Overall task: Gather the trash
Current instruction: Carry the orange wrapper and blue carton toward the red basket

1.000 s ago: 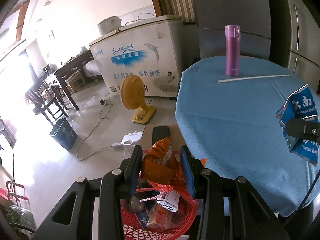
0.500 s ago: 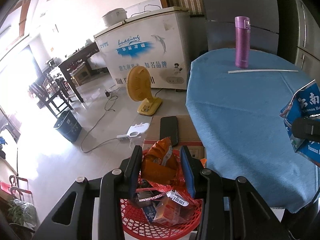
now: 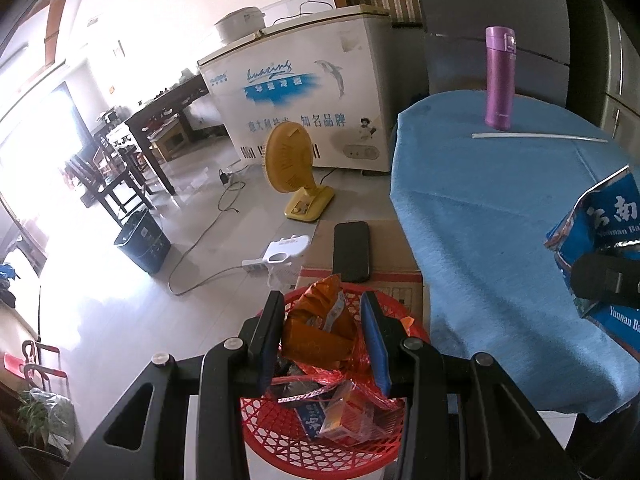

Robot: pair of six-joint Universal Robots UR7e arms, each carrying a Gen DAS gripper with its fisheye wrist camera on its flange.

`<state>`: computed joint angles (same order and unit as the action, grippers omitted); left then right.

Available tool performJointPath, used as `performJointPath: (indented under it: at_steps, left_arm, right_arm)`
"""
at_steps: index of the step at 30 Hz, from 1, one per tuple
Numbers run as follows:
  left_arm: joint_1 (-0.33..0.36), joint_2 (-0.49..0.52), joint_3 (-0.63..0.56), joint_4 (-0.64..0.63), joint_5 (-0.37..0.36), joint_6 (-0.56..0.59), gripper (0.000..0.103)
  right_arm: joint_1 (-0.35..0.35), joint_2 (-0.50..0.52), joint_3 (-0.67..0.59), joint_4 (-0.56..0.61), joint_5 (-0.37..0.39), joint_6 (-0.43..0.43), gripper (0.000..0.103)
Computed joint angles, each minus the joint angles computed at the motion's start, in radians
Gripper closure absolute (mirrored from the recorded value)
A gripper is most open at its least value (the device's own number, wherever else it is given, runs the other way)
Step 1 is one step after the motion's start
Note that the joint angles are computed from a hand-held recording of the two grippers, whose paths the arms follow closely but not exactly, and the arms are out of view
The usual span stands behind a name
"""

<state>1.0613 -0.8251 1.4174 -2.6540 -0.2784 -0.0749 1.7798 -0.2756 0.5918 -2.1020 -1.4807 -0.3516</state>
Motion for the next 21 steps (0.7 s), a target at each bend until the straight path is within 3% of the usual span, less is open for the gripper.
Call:
performJointPath:
  at_steps: [10, 21]
  left_arm:
    - [0.015, -0.019, 0.014, 0.078, 0.006, -0.078, 0.062]
    - [0.027, -0.039, 0.035, 0.141, 0.001, -0.146, 0.062]
  right_arm:
    - [0.003, 0.081, -0.138, 0.102, 0.003, -0.007, 0.04]
    - [0.006, 0.122, -0.199, 0.155, 0.009, -0.024, 0.04]
